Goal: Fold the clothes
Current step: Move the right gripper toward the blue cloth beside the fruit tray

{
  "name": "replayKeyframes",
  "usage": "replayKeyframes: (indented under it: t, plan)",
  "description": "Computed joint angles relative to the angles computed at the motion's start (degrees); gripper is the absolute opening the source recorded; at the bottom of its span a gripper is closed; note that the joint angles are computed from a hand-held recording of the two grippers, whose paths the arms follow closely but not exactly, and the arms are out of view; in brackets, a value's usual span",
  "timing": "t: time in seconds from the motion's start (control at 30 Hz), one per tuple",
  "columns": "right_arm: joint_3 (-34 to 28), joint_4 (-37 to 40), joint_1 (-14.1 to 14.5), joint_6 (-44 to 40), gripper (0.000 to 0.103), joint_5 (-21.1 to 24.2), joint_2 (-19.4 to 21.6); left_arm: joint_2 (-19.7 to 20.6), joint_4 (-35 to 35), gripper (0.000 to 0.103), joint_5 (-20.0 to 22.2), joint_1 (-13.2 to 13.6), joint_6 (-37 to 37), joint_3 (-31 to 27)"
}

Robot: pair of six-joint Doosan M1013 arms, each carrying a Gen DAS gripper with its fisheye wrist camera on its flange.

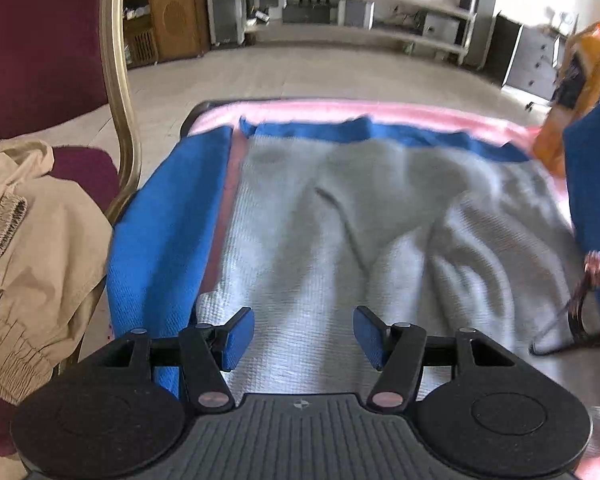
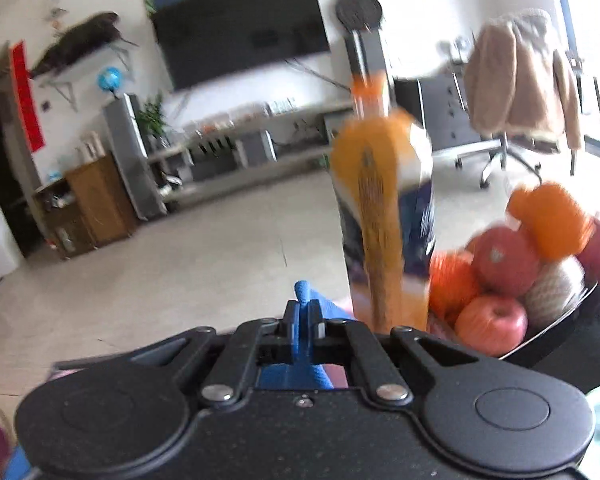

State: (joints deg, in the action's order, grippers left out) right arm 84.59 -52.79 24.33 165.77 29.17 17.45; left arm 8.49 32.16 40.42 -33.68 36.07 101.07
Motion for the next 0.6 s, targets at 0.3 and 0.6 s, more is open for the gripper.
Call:
replayKeyframes:
  t: [0.3,0.6]
  plan:
    - [2.7,-8.4,0.8,4.8,0.004,7.8,-8.1,-6.0,2.3,0.059,-3.7,-4.3,-5.0,3.5]
    - [11.5,-10.3,-6.1,14.8,0.004,5.9,-14.7,-5.8,-1.4,0.060,-3.1,-8.1,0.1,2.7]
